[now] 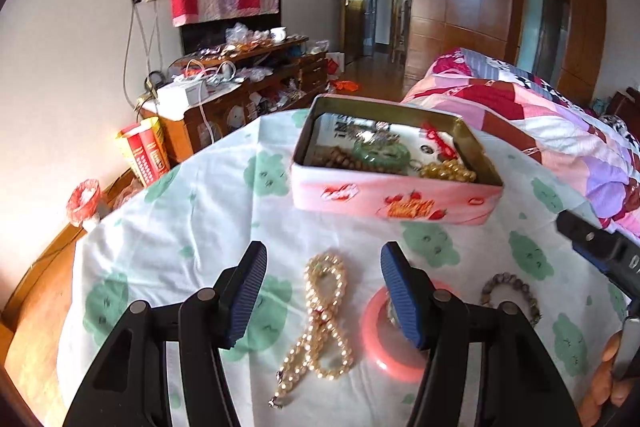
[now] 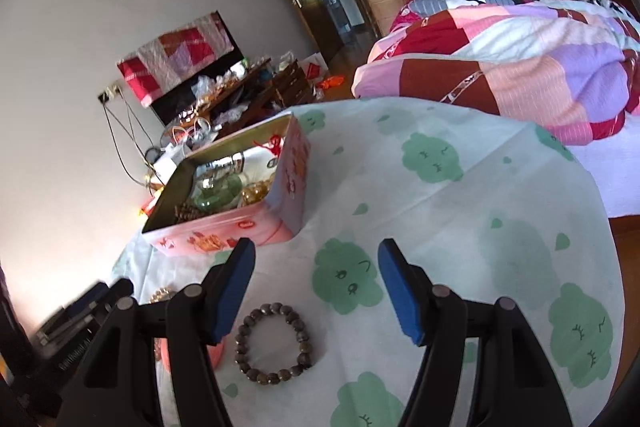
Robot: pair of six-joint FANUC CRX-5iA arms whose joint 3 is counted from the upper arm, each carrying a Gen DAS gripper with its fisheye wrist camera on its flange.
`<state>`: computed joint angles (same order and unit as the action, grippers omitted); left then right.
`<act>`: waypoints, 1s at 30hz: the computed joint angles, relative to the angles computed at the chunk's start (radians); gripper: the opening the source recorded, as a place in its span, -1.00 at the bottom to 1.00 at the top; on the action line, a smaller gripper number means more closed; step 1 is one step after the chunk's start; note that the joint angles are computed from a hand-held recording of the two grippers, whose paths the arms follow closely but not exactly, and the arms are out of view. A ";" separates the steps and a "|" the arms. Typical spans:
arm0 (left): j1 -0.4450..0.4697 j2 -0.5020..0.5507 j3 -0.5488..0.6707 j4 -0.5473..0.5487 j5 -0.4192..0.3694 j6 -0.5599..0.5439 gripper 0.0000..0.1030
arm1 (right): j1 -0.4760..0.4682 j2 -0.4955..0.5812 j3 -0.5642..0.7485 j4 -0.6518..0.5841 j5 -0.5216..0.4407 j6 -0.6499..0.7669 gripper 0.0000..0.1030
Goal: Organize jewelry
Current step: 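Move the left gripper to the silver watch while the right gripper approaches the dark bead bracelet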
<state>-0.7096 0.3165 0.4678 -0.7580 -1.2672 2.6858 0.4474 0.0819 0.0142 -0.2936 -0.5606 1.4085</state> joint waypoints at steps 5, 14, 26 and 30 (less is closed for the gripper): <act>0.000 0.003 -0.002 0.007 -0.016 0.021 0.17 | -0.028 -0.001 0.006 -0.067 -0.007 0.021 0.32; -0.017 0.010 0.010 -0.016 -0.060 0.051 0.17 | -0.051 0.014 0.032 -0.123 -0.043 0.032 0.32; -0.044 -0.001 0.005 -0.056 -0.089 0.078 0.17 | 0.016 -0.017 -0.036 0.076 0.025 -0.096 0.32; -0.043 -0.023 -0.025 -0.043 -0.065 0.086 0.17 | 0.061 -0.031 -0.056 0.175 -0.009 -0.083 0.32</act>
<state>-0.7531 0.2933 0.4433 -0.8011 -1.3324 2.7716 0.5079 0.0505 -0.0422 -0.1187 -0.5699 1.3254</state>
